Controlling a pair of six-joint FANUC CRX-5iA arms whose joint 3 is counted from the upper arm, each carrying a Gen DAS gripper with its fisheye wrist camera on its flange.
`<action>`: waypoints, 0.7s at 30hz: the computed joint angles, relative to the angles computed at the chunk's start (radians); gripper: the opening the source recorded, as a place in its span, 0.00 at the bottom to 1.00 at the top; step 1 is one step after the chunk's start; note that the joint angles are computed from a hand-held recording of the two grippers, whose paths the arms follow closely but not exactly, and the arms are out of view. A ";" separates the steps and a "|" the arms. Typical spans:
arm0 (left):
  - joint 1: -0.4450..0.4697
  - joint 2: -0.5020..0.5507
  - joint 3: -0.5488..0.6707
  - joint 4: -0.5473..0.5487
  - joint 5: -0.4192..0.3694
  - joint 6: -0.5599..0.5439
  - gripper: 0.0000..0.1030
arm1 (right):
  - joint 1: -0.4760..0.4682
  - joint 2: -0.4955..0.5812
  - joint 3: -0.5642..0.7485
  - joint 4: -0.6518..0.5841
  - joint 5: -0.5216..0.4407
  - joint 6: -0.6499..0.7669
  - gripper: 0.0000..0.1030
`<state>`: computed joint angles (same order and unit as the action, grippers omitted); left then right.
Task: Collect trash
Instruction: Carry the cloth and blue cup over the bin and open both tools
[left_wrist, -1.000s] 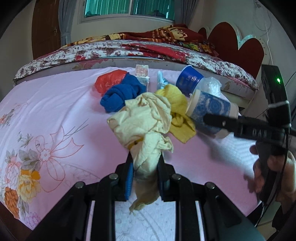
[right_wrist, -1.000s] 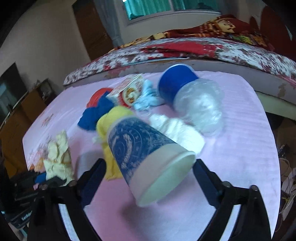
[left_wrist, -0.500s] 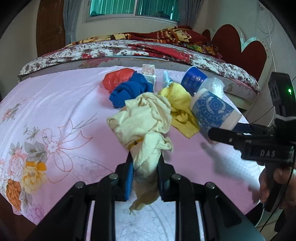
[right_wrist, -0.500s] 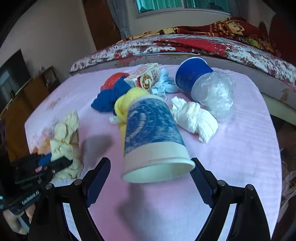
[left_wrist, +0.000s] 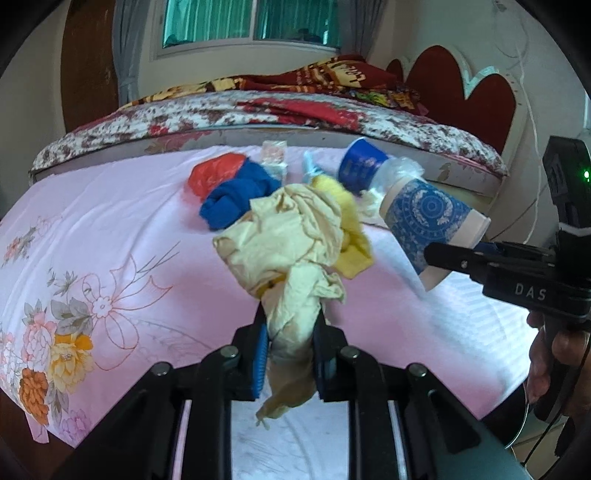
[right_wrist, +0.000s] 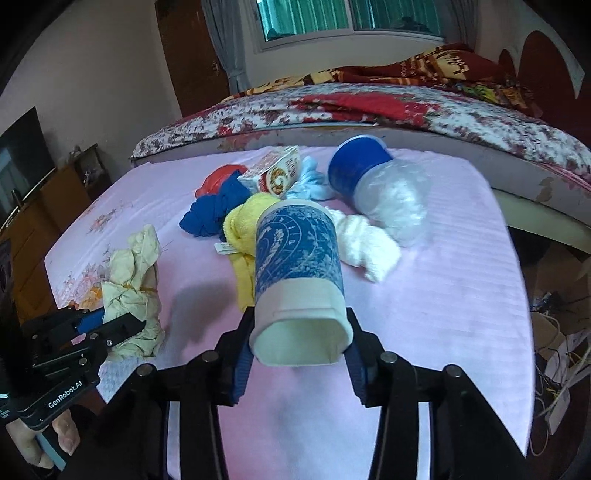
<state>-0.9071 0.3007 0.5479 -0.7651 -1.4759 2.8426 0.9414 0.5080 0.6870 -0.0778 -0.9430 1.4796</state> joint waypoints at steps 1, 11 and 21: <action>-0.007 0.008 0.017 -0.006 -0.003 -0.008 0.21 | 0.000 -0.017 -0.022 0.013 0.012 -0.009 0.45; -0.067 0.096 0.171 -0.036 -0.013 -0.083 0.21 | -0.008 -0.232 -0.290 0.158 0.094 -0.114 0.45; -0.125 0.222 0.375 -0.045 -0.014 -0.215 0.21 | -0.034 -0.459 -0.578 0.305 0.156 -0.253 0.45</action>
